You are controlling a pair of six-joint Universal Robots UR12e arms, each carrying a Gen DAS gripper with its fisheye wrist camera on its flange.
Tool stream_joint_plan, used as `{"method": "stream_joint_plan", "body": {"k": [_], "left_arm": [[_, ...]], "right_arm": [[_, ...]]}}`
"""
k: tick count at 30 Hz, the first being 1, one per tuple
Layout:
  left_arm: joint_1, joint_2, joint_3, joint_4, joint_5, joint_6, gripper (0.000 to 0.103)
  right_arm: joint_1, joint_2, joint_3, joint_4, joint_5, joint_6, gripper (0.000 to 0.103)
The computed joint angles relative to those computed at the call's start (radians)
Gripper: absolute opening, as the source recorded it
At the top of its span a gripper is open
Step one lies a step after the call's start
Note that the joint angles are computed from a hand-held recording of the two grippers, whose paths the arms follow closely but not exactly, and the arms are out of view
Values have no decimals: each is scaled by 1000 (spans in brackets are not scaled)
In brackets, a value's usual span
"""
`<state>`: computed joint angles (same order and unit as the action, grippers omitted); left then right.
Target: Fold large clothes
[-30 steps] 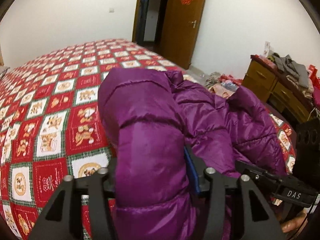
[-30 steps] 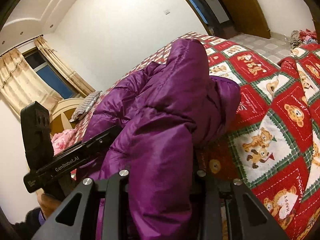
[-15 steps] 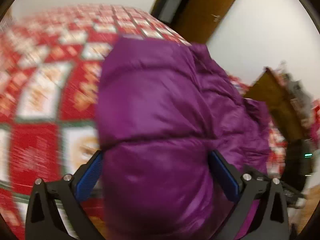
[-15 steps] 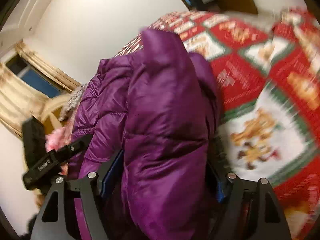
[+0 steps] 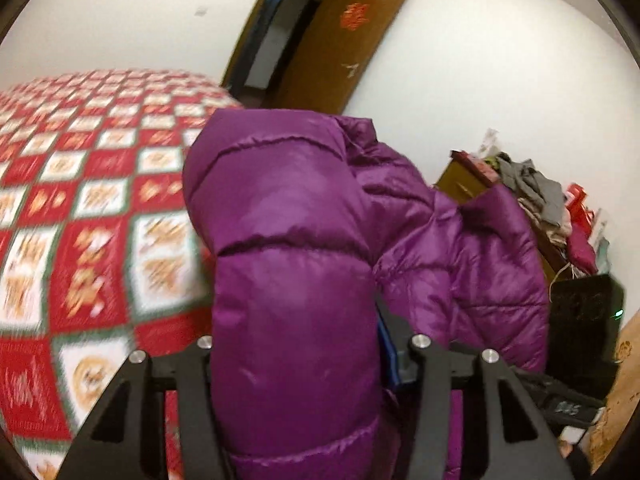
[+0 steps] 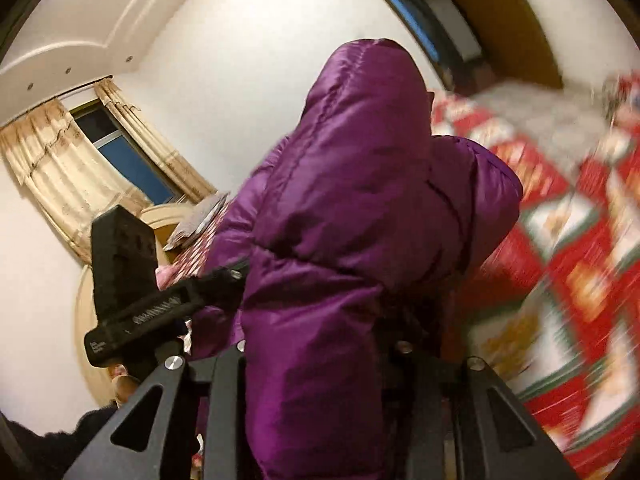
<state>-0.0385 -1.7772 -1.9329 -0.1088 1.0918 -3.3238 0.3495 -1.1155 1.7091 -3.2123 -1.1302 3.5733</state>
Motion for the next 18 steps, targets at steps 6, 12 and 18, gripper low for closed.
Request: {"method": "stream_joint_plan", "body": {"k": [6,12,18], "left_arm": [[-47,-78,108,-52,25,-7,53],[-93,-146,182,-140,180,22,57],[-119,-193,205,-137,376,4,103]], "right_arm": [[-47,-25,-3,57,-74,-46,31],[-73,43,-34,100,-97,16,31],[-87,89,-68,141,-102,105,56]]}}
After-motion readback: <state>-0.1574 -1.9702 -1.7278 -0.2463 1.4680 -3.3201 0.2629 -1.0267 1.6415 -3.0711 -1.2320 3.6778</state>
